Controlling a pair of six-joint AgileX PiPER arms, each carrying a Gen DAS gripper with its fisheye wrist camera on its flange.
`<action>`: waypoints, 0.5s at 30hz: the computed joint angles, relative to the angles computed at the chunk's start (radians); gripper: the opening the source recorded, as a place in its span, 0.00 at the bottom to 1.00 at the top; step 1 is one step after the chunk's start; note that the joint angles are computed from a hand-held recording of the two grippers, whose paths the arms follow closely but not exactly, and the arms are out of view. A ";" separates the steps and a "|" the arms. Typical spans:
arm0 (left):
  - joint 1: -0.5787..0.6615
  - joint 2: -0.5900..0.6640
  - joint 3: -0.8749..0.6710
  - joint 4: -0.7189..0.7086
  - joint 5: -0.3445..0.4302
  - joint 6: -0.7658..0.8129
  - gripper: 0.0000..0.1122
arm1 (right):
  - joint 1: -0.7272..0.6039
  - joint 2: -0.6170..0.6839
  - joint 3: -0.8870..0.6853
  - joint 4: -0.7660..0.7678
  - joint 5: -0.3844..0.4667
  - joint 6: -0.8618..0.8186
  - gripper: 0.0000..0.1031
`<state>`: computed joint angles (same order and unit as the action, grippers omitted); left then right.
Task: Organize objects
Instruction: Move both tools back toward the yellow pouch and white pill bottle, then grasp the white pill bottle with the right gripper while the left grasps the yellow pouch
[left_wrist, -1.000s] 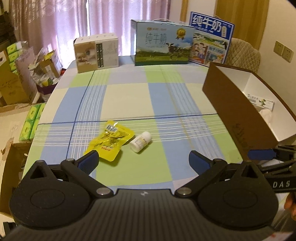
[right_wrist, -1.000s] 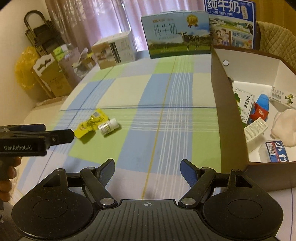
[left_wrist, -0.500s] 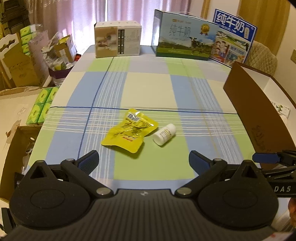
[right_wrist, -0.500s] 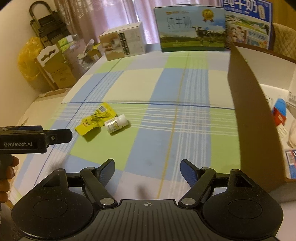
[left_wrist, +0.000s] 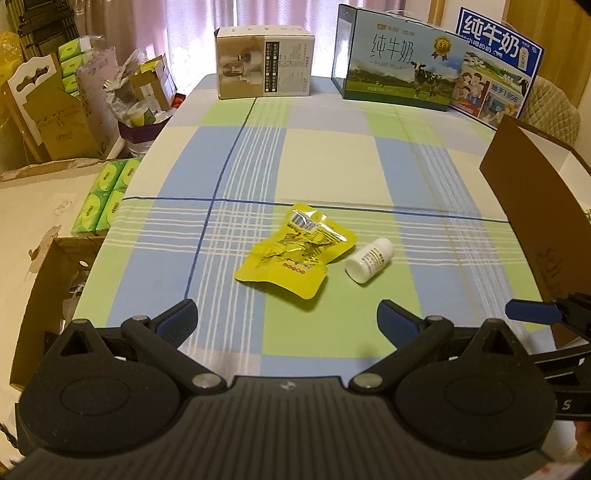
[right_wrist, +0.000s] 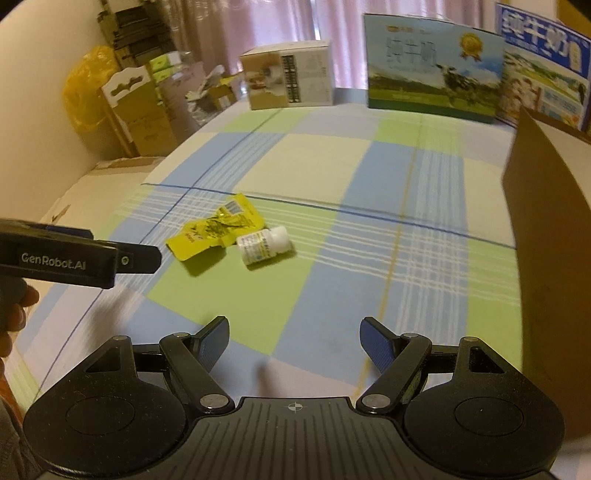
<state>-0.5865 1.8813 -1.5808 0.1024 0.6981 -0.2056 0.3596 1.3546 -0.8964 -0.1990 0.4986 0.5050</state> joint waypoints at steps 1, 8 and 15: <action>0.000 0.007 -0.006 0.008 0.003 -0.004 0.91 | 0.003 0.013 -0.002 -0.003 -0.014 -0.007 0.73; 0.030 0.061 -0.067 0.060 0.046 -0.074 0.91 | 0.005 0.136 -0.038 -0.055 -0.144 -0.013 0.73; 0.058 0.115 -0.132 0.049 0.070 -0.060 0.91 | -0.005 0.233 -0.088 -0.114 -0.228 0.024 0.72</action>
